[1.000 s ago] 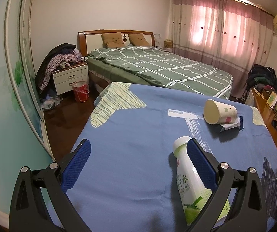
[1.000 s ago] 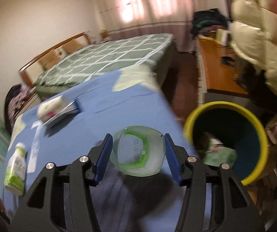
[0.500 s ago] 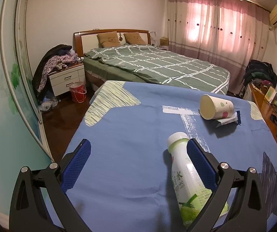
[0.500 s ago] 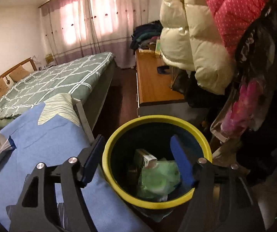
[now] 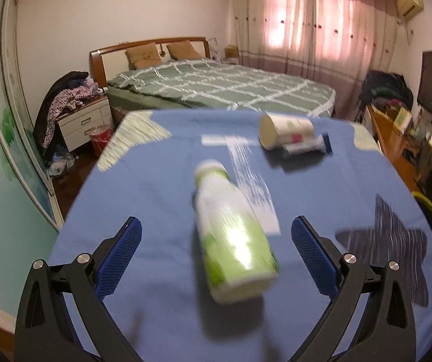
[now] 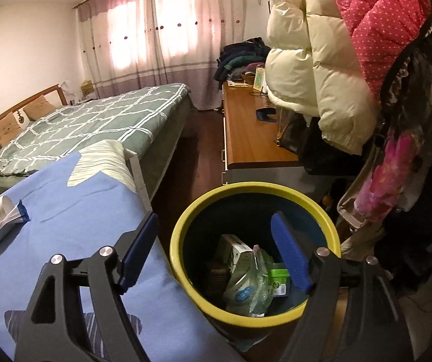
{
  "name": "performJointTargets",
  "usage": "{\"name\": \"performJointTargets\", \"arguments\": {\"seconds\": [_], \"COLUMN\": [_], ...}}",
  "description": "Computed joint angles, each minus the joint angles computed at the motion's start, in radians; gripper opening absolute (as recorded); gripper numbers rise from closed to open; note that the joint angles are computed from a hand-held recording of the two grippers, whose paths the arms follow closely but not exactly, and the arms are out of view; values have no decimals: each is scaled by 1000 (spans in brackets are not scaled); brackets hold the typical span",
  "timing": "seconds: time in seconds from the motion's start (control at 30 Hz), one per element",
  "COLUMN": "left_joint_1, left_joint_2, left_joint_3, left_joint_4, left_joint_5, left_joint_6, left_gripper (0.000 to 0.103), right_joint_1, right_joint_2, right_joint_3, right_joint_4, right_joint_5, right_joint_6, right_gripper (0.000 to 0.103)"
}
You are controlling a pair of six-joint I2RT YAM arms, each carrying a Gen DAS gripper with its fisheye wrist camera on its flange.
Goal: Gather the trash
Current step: 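Grasp the white-green coconut water bottle with the left tool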
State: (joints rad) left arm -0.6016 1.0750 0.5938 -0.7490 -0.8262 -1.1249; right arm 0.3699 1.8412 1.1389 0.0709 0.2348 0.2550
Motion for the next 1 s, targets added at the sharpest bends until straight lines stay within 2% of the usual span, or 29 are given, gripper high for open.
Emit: {"name": "performJointTargets", "arguments": {"seconds": [0.13,0.4,0.53,0.73,1.0], "left_joint_1": [-14,40,50,27,-38], "left_joint_2": [78,73,65,61,-3], "left_joint_3": [-9,-49,-62,-53,29], "left_joint_4": [37,101,145,122,-26], "left_joint_5": [49,108,126,104,11], "left_joint_6": [-45,-33,9,4,2], "left_gripper": [97,75,57,56,55], "right_joint_1": [-1,-7,-4,-3,-3], "right_joint_2": [-8,-17,-18,-17,-17], "right_joint_3": [-9,-20,-20,-20,-20], "right_joint_4": [5,14,11,11,14], "right_joint_5": [-23,-54,-57,-56,-60], "right_joint_6": [-3,-3,-4,-5,-4], "right_gripper": [74,74,74,74,74]}}
